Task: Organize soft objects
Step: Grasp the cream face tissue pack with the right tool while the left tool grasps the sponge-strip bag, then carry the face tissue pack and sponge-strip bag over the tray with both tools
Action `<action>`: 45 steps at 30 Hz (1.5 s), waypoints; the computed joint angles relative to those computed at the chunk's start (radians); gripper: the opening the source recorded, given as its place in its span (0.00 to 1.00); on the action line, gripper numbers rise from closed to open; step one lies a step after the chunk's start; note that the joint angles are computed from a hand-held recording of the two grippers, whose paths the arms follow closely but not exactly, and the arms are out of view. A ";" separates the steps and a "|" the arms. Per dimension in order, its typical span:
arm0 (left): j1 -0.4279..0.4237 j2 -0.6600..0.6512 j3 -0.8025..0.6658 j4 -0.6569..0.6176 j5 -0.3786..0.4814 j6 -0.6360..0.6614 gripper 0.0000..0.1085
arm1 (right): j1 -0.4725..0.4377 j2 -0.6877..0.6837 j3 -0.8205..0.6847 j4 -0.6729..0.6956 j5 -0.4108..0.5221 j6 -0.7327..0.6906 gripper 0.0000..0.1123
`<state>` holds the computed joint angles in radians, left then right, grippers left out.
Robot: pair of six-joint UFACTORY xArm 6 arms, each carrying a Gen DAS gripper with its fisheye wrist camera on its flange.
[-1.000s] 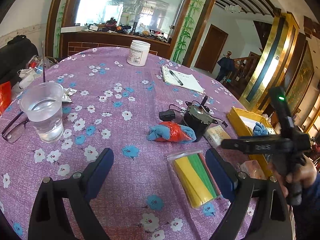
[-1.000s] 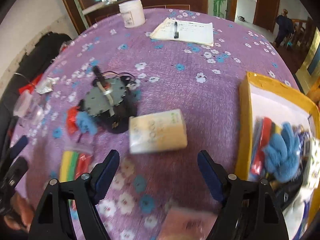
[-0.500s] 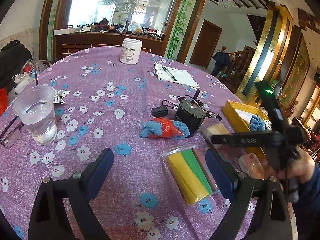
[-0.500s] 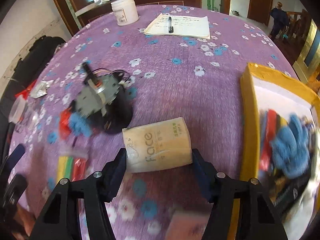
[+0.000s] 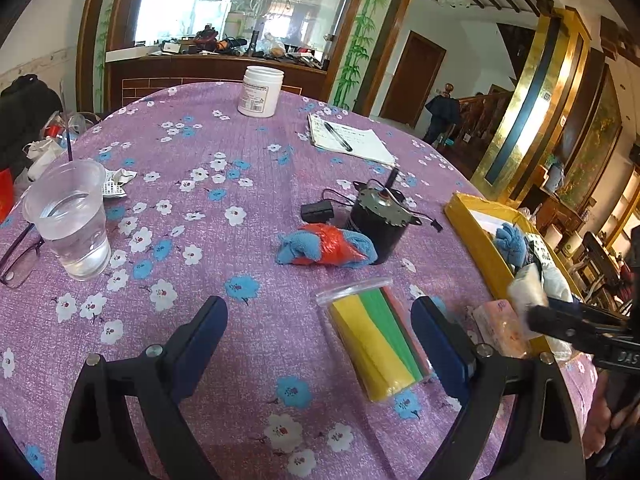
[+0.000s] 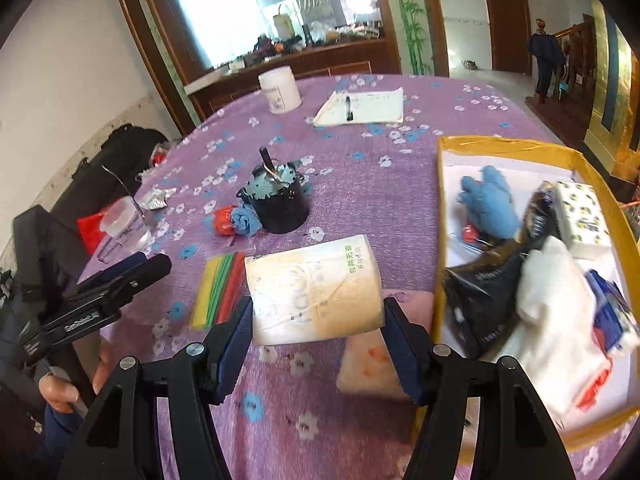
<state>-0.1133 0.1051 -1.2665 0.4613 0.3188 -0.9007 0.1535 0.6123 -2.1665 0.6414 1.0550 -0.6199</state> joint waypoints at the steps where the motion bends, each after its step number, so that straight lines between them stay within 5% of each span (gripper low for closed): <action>1: -0.006 -0.003 -0.005 -0.002 0.009 0.004 0.85 | -0.008 -0.018 0.023 0.019 -0.004 -0.013 0.60; 12: -0.069 0.032 -0.114 -0.055 0.143 0.103 0.85 | -0.080 -0.060 0.079 0.142 0.000 -0.063 0.60; 27: -0.076 0.195 -0.329 -0.327 0.318 0.211 0.85 | -0.178 -0.057 0.099 0.253 0.035 -0.091 0.61; 29: -0.087 0.232 -0.377 -0.325 0.360 0.217 0.79 | -0.184 -0.059 0.102 0.259 0.037 -0.096 0.61; 33: -0.096 0.282 -0.433 -0.356 0.432 0.241 0.48 | -0.190 -0.075 0.125 0.268 0.036 -0.111 0.61; 39: -0.120 0.259 -0.382 -0.227 0.406 0.195 0.35 | -0.185 -0.085 0.143 0.269 0.032 -0.115 0.61; 45: -0.152 0.194 -0.318 -0.082 0.348 0.140 0.35 | -0.177 -0.085 0.143 0.266 0.022 -0.113 0.61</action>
<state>-0.2654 0.2990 -1.5840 0.3789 0.6667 -0.7606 -0.0232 0.5273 -2.0238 0.9077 1.0773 -0.7330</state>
